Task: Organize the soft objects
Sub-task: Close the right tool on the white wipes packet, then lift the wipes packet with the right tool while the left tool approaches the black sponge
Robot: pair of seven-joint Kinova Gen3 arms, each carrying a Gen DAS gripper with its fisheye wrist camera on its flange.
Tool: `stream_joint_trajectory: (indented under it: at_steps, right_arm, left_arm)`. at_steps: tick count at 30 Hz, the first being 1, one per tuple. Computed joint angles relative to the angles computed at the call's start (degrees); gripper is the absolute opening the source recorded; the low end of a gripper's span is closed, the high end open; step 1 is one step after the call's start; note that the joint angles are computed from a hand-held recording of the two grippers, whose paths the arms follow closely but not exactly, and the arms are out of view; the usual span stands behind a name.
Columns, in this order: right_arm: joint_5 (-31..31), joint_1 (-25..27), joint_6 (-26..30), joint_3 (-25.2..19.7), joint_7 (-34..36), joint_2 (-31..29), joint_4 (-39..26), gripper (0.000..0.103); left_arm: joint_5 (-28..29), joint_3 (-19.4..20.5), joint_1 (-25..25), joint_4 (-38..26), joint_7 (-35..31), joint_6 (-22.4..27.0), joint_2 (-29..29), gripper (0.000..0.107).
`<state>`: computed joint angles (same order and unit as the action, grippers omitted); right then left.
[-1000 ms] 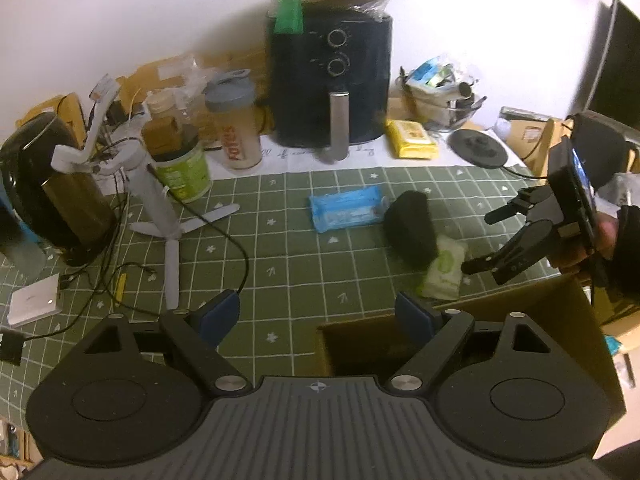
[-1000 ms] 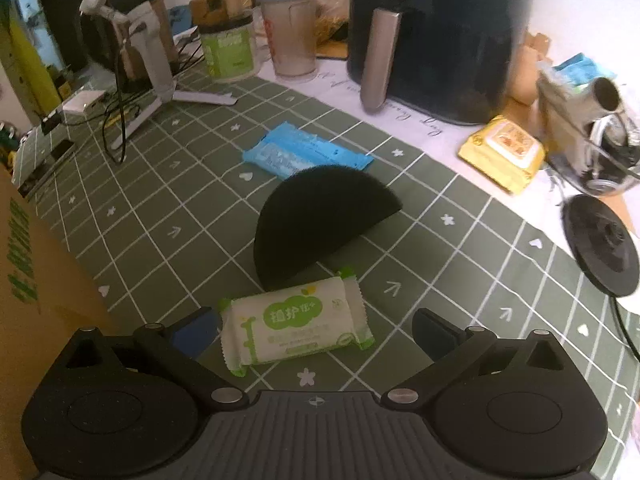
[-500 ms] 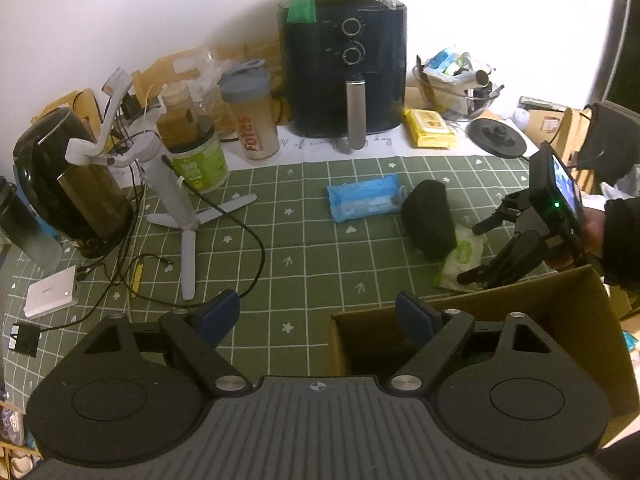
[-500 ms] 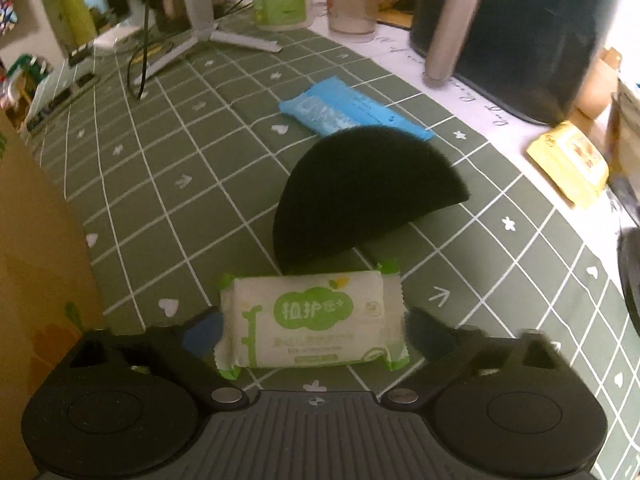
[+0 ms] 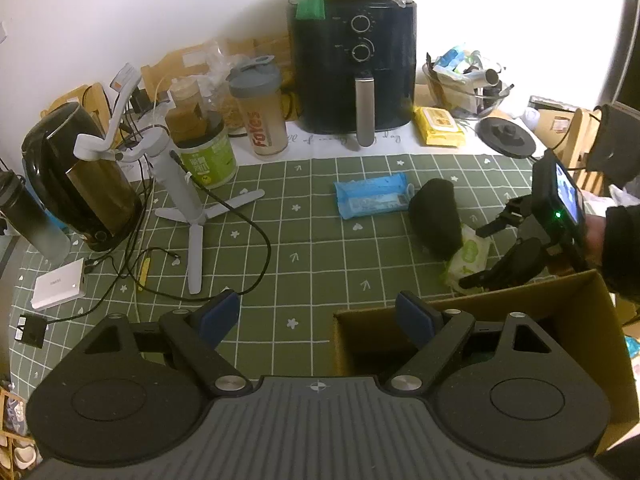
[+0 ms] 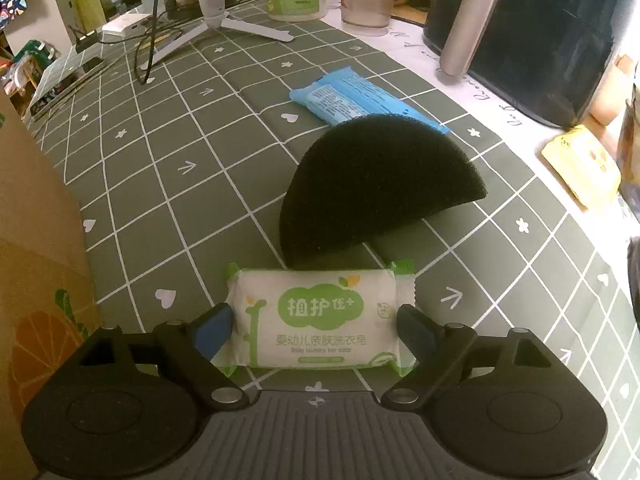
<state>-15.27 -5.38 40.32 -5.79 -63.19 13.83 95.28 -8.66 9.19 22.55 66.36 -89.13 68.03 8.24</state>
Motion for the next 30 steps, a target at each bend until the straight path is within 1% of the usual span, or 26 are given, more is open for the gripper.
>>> stream_joint_trajectory:
  at_steps: [1, 2, 4, 6, 8, 11, 14, 16, 18, 23, 25, 30]
  right_arm:
    - [-0.3, 0.1, -0.9, -0.1, 0.0, -0.4, 0.7, 0.083]
    - [-0.3, 0.0, -1.6, 0.0, -0.3, -0.9, 1.2, 0.081]
    - [-0.5, -0.1, -2.5, 0.2, -1.3, -1.4, 2.1, 0.081]
    - [0.0, -0.7, -3.9, 0.5, -3.0, -2.1, 3.3, 0.081]
    - [0.7, -1.1, -3.9, 0.7, -4.5, -2.6, 3.7, 0.081]
    - [1.4, -1.3, -3.9, 1.1, -6.7, -3.6, 4.4, 0.081]
    - [2.5, -1.6, -4.2, 1.8, -9.9, -5.3, 5.5, 0.081]
    - [3.7, -1.9, -4.3, 2.4, -13.0, -6.5, 6.2, 0.081]
    - [5.5, -2.4, -4.9, 2.8, -16.4, -7.7, 7.3, 0.081]
    - [10.1, -3.4, -5.5, 3.1, -24.3, -10.2, 9.3, 0.081]
    - [12.6, -3.8, -5.7, 3.1, -28.2, -11.4, 10.0, 0.081]
    - [18.6, -4.5, -4.9, 2.4, -37.4, -14.0, 11.2, 0.081]
  left_arm:
    - [0.1, 0.0, 0.0, 0.0, 0.2, -0.3, 0.0, 0.086]
    - [-0.1, -0.1, 0.1, 0.4, 0.9, -1.1, -0.3, 0.086]
    - [-0.4, -0.1, 0.2, 1.3, 2.5, -3.1, -0.9, 0.086]
    - [-1.2, 0.0, 0.4, 0.9, 3.5, -3.6, -0.7, 0.086]
    - [-0.9, 0.1, 0.2, 0.2, 2.8, -3.5, -0.1, 0.086]
    - [0.3, 0.1, -0.3, -0.7, 0.9, -3.6, 0.6, 0.086]
    - [4.5, 0.1, -2.1, -1.3, -3.2, -4.2, 1.1, 0.086]
    - [6.4, 0.1, -2.7, -2.1, -4.8, -4.2, 1.7, 0.086]
    - [9.7, 0.2, -4.0, -2.5, -7.2, -4.4, 2.2, 0.086]
    - [14.3, 0.4, -5.6, -5.1, -11.3, -3.7, 4.4, 0.086]
    - [15.7, 0.5, -6.0, -6.4, -13.2, -3.1, 5.4, 0.086]
    - [17.6, 0.7, -6.2, -11.7, -16.6, 0.7, 8.9, 0.086]
